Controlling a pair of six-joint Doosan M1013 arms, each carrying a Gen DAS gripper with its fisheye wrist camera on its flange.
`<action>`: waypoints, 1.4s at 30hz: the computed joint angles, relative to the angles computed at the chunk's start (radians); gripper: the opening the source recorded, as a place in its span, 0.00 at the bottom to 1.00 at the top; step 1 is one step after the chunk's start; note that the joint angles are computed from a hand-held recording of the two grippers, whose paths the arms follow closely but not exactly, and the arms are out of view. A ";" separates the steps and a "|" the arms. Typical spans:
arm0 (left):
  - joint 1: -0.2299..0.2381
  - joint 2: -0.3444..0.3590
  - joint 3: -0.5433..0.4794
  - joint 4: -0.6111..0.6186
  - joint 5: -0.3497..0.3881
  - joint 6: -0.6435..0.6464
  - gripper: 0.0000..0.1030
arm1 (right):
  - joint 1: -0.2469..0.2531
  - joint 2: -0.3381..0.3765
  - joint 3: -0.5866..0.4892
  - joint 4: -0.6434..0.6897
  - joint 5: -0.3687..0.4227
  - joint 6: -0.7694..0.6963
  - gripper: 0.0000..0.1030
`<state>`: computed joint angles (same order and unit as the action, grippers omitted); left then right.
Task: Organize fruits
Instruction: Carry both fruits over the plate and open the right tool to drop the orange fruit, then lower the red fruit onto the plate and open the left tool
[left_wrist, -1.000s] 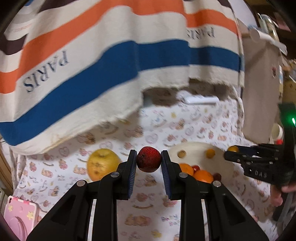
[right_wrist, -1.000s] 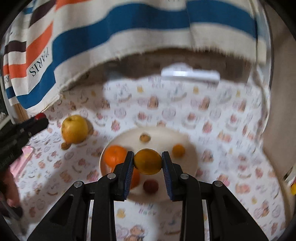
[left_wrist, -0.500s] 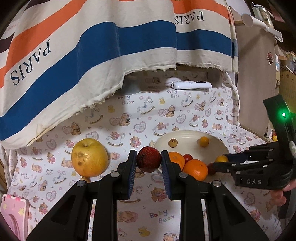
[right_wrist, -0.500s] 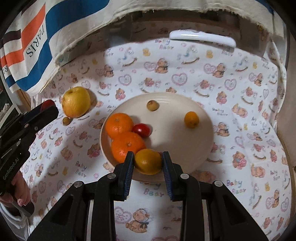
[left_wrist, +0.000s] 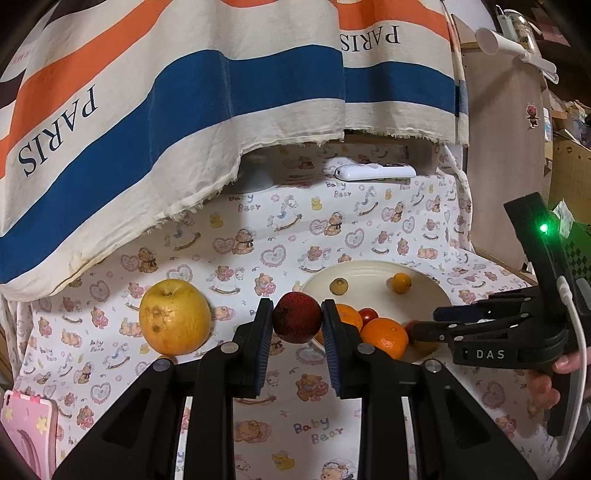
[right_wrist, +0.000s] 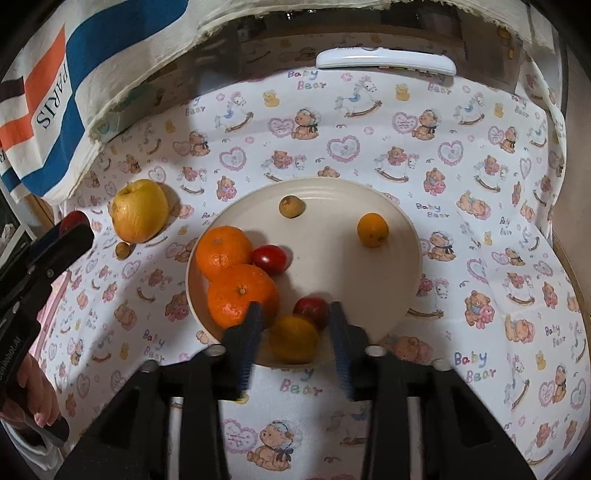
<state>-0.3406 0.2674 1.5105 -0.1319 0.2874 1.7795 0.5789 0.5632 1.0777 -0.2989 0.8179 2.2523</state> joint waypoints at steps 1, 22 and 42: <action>0.000 0.001 -0.001 -0.004 0.003 0.004 0.25 | 0.002 -0.005 0.008 -0.018 -0.015 0.018 0.56; 0.014 0.193 -0.291 -0.138 0.446 0.009 0.25 | 0.005 -0.009 0.021 -0.289 0.040 0.308 0.57; 0.015 0.228 -0.338 -0.075 0.435 -0.067 0.42 | 0.009 0.003 0.010 -0.288 0.057 0.301 0.57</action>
<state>-0.3255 0.4951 1.1725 -0.2064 0.7224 1.7125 0.5874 0.5667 1.0872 -0.5874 0.8746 2.5528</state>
